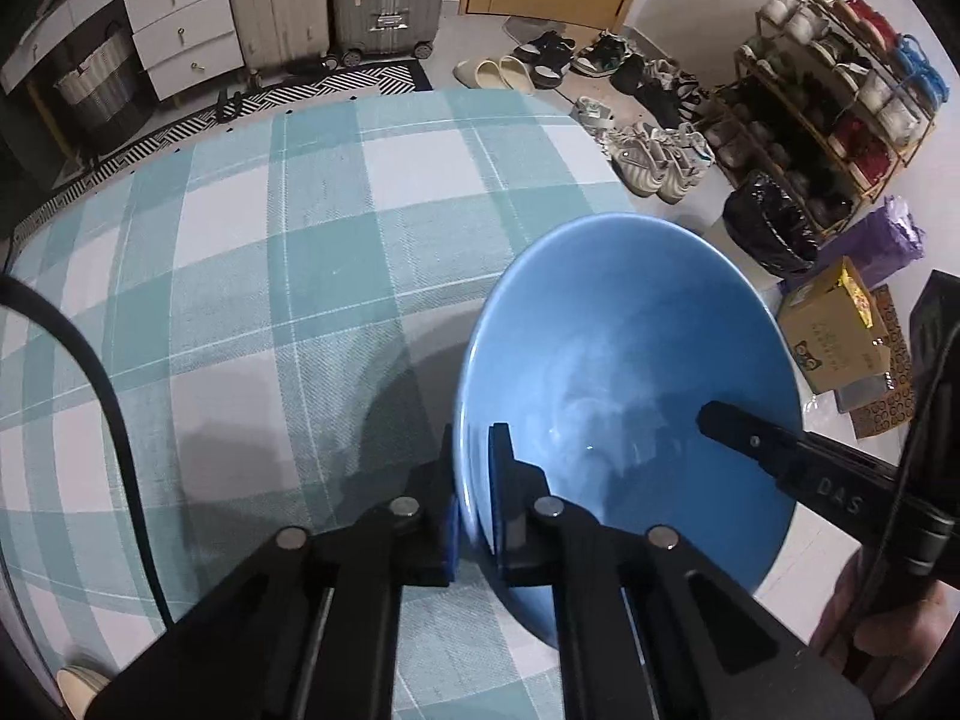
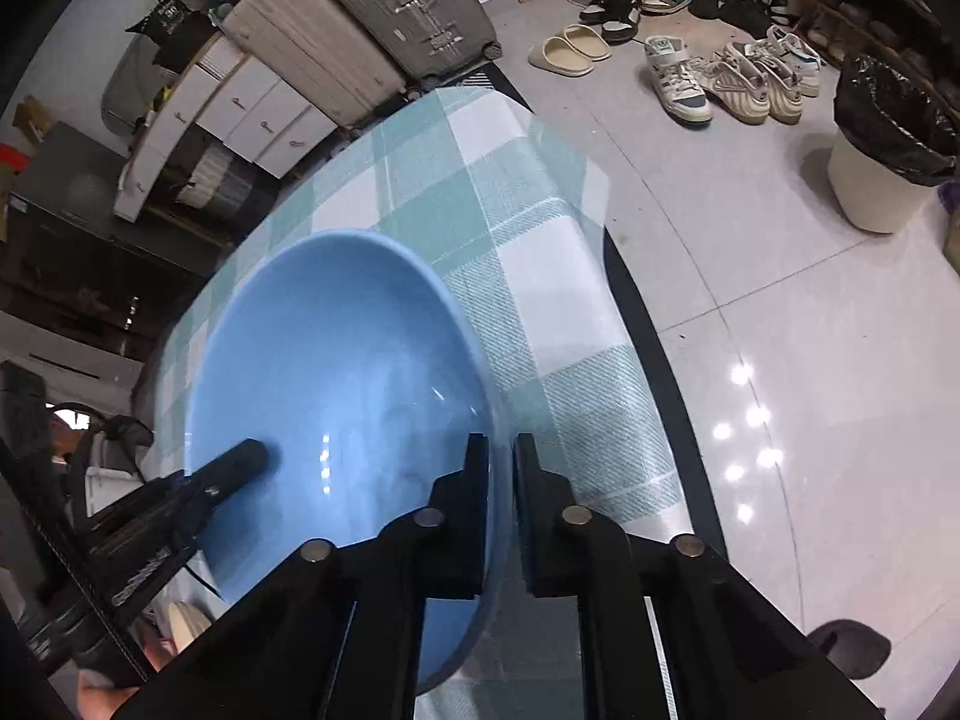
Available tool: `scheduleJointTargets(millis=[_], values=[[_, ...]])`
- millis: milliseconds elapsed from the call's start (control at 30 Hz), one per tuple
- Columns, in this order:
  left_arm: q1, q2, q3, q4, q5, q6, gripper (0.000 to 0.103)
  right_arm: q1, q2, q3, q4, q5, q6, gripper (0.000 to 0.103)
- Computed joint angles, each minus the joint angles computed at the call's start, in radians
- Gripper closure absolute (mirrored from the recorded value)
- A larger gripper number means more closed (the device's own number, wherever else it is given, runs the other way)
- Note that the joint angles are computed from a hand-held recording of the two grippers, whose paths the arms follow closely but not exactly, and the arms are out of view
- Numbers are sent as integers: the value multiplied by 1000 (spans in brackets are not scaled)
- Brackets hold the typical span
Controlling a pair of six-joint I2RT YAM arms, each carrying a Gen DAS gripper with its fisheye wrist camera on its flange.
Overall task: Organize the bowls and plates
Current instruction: 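Close the left tool on the light blue bowl rim while the right tool lifts it, then carry the light blue bowl with both tools over the nested blue bowls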
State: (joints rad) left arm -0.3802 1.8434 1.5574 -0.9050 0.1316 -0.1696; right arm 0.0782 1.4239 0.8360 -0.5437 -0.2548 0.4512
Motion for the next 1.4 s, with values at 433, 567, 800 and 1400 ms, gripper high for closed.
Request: scheduleJointTargets(millis=[433,567,800,1400], values=[[40,-99,-33,-45,64,-17,98,16,-131,-26,-47,-15,18,95],[63,-177,-63,-57,83,-13,98,62,-201,-3,-113,5,43,95],[100,-320,-114,-119,95,23,98,192,-343,54,-247,71,137,95],[275,-668,-276,-333,229,69,98,859,-526,180,-549,409,654,95]])
